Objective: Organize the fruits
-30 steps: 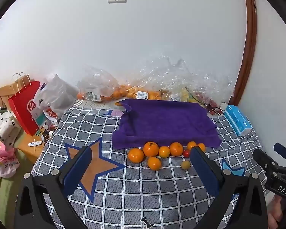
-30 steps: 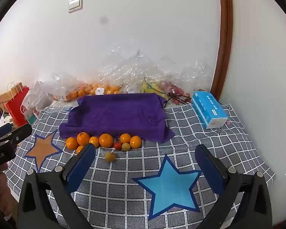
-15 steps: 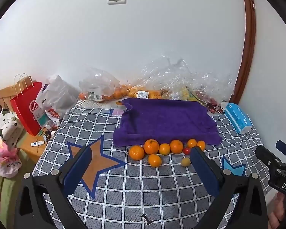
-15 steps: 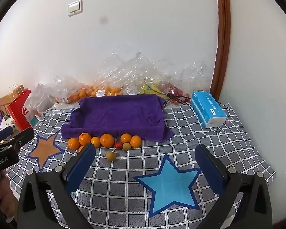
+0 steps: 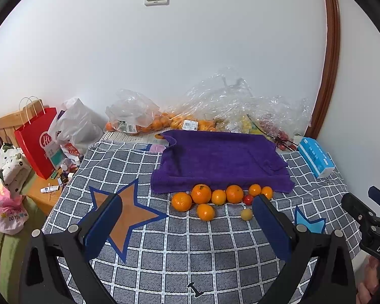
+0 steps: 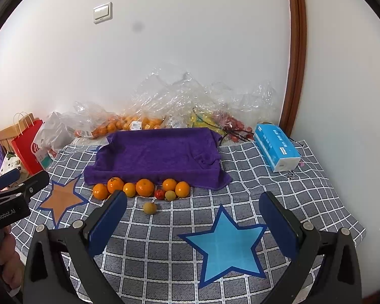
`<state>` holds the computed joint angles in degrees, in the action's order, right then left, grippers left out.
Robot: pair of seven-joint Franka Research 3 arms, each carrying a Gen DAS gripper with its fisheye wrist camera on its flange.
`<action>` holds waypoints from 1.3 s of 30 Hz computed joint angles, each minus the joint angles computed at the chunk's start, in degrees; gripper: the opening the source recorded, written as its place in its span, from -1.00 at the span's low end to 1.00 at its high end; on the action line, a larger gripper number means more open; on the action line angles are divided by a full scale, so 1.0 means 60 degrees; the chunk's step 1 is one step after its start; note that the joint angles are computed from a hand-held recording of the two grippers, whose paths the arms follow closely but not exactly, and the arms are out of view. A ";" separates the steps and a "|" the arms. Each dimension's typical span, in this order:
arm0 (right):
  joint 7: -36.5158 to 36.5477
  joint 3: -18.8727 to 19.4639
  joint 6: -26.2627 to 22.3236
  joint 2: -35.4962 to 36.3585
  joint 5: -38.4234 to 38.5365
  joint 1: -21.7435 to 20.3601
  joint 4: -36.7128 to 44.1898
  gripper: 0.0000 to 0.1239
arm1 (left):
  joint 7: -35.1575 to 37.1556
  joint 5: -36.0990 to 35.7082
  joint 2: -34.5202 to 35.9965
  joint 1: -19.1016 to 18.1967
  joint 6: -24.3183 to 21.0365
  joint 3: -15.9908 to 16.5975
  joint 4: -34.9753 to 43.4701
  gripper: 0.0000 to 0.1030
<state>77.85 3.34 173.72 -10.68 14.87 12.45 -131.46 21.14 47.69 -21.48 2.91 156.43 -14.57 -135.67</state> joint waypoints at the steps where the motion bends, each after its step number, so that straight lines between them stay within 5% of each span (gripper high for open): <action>1: -0.0002 0.0003 0.0033 -0.0022 0.0004 0.0006 -0.0033 0.65 | 0.0000 -0.0005 0.0007 -0.0005 -0.0010 0.0000 0.0010 1.00; 39: 0.0011 0.0052 0.0186 -0.0112 -0.0022 0.0073 -0.0158 0.65 | -0.0084 0.0086 -0.0082 0.0079 0.0148 -0.0008 -0.0121 1.00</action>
<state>77.91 3.65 174.83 -11.36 14.74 12.89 -132.41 20.64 48.21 -21.97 3.39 157.32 -14.62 -136.40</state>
